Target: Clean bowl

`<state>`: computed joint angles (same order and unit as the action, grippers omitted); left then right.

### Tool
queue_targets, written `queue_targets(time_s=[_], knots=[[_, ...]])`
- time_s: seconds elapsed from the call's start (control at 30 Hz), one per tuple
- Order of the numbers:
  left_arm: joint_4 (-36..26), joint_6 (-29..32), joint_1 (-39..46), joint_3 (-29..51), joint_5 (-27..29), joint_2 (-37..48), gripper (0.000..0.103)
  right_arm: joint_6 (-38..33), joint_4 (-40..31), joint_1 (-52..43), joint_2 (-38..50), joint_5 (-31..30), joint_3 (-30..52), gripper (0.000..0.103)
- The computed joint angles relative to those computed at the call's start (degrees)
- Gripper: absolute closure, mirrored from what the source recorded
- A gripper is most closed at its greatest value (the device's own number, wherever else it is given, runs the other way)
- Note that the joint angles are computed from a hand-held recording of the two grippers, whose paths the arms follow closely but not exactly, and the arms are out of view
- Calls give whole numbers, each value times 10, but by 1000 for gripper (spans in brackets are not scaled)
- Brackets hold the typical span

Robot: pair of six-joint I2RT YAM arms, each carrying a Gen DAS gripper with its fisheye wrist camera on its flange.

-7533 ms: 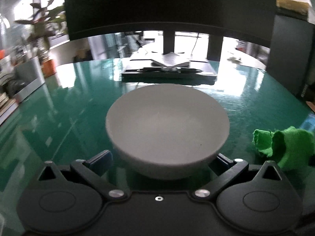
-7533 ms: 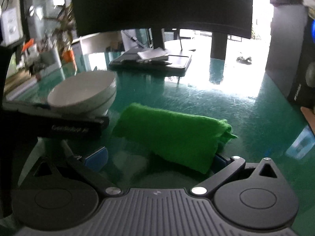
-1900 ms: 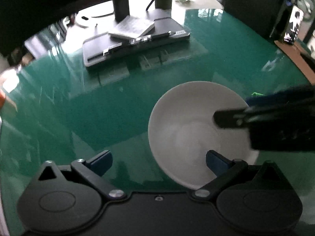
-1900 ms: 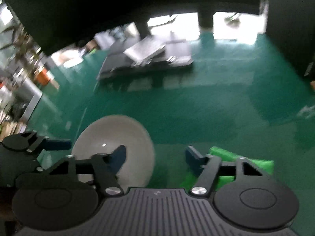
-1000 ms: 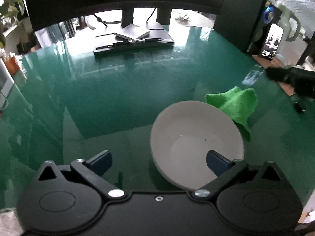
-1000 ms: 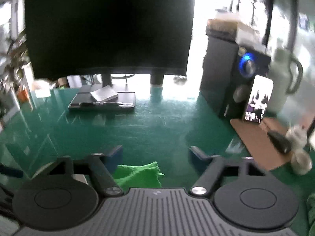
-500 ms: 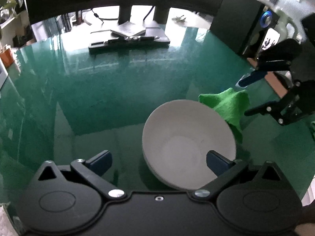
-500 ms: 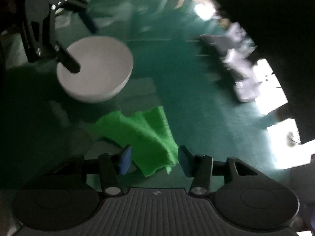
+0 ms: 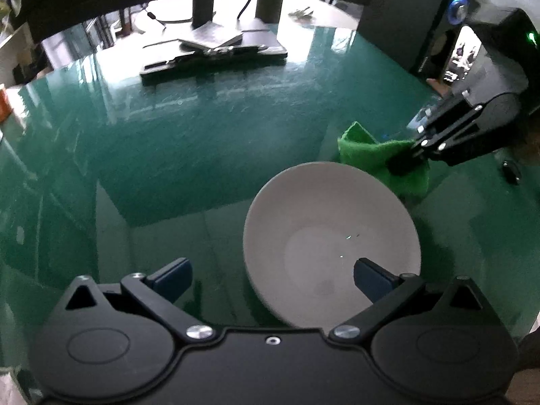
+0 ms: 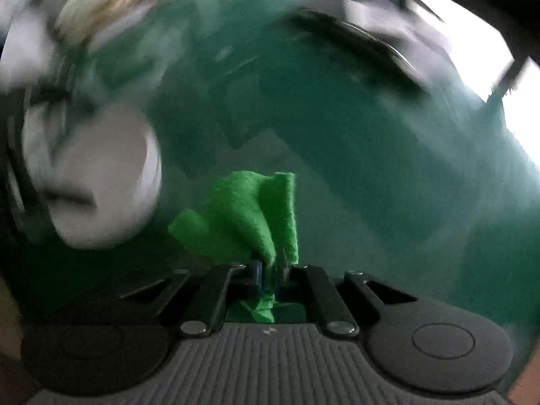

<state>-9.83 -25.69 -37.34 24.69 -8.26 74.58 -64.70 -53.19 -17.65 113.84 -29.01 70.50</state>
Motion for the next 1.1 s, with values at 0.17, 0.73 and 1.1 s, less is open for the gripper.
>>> queue_targets(time_s=[0.17, 0.73, 1.1], knots=[[-8, -21, -35, 9, -53, 19, 7, 205, 42, -112, -61, -147, -128, 98], [37, -69, -49, -22, -41, 7, 47, 9, -91, -195, -259, -50, -280, 98], [37, -90, -51, -20, -57, 10, 44, -32, -6, -73, -348, -16, -325, 98]])
